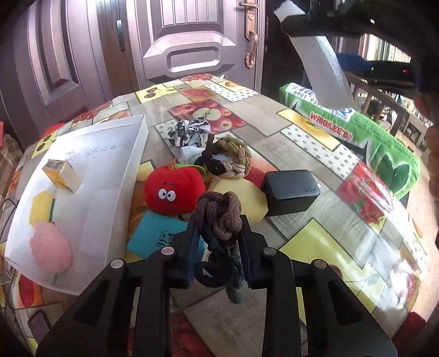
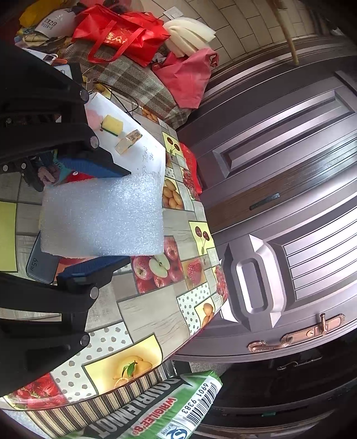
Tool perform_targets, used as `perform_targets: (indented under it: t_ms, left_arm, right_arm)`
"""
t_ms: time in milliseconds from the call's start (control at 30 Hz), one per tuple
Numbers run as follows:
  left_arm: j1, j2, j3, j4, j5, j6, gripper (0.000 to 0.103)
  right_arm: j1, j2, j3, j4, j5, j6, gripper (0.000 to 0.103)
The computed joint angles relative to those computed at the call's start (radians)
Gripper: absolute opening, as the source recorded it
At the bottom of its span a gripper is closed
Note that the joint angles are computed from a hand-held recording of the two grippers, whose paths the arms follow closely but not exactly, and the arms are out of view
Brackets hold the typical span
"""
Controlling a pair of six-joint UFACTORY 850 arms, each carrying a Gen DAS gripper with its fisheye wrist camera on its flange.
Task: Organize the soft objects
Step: 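Grasp the brown rope toy with the left gripper while the right gripper carries the foam block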
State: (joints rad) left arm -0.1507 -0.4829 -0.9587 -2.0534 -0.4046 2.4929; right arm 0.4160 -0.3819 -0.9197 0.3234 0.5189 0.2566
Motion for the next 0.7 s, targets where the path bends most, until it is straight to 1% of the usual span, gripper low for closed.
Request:
perform_targets:
  t_ms: [100,267,467,700]
  left_arm:
    - [0.036,0.043,0.020,0.039,-0.053,-0.084,0.026]
    - [0.077,0.106,0.053,0.018,-0.109,-0.121,0.026]
    - [0.104,0.151,0.078,-0.063,-0.126,-0.084,0.026]
    - [0.132,0.162,0.074,-0.141,-0.098,-0.058,0.026]
  right_arm:
    - [0.010,0.011,0.000,-0.007,0.016,-0.008,0.054]
    - [0.026,0.018,-0.003,-0.016,0.025,-0.018,0.054]
    - [0.038,0.027,-0.002,-0.014,0.027,-0.038,0.054]
    - [0.046,0.029,-0.006,-0.028,0.019,-0.044,0.054]
